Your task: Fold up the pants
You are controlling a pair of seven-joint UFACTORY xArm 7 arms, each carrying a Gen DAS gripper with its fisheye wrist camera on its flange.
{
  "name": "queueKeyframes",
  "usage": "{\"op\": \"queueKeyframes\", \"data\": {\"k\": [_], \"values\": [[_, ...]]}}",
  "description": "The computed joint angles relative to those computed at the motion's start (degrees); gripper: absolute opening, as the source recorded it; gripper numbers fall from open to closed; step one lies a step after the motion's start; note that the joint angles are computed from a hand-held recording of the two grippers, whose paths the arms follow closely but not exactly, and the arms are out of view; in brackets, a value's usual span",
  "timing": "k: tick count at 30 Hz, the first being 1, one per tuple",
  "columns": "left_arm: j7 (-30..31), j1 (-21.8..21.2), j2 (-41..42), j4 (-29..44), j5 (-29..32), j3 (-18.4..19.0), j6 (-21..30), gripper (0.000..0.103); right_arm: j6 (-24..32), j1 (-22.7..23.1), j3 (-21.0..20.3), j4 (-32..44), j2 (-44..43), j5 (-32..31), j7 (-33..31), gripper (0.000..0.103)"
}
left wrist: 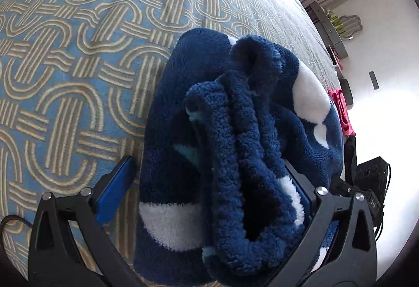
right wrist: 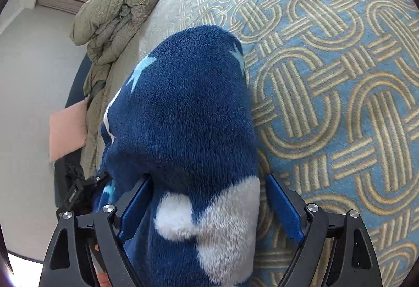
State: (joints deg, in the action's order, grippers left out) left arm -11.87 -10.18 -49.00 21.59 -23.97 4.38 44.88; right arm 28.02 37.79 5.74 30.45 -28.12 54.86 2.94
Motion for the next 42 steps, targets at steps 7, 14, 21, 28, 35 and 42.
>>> {"op": "queueKeyframes", "data": {"k": [7,14,21,28,35,42], "values": [[6.89,12.81,-1.9,5.73,-7.2,-17.1,4.19,0.059,-2.6,-2.72,4.61,3.6,-1.24,-12.41,6.55,0.037],[4.62,6.56,10.1,19.56,-5.84,-20.26,-4.99,0.058,0.54,-7.14,-1.12,8.11,-7.0,-26.16,7.56,0.037],[-2.12,1.67,32.13,41.94,4.01,-23.43,-10.13,0.058,12.29,-8.61,-14.36,22.89,-2.86,-37.82,4.1,0.039],[-8.5,-26.63,61.31,72.05,10.92,-2.71,-7.96,0.058,18.57,-16.1,-21.75,36.16,6.44,-41.7,-2.04,0.043],[-17.5,-23.46,92.43,107.8,24.52,-14.97,8.59,0.061,16.52,-17.83,-28.0,40.77,20.48,-80.59,20.64,0.07],[-13.86,-26.03,79.75,87.79,17.67,-7.68,-0.37,0.069,4.88,-41.83,-8.34,25.4,13.91,-85.83,30.14,0.07]]}}
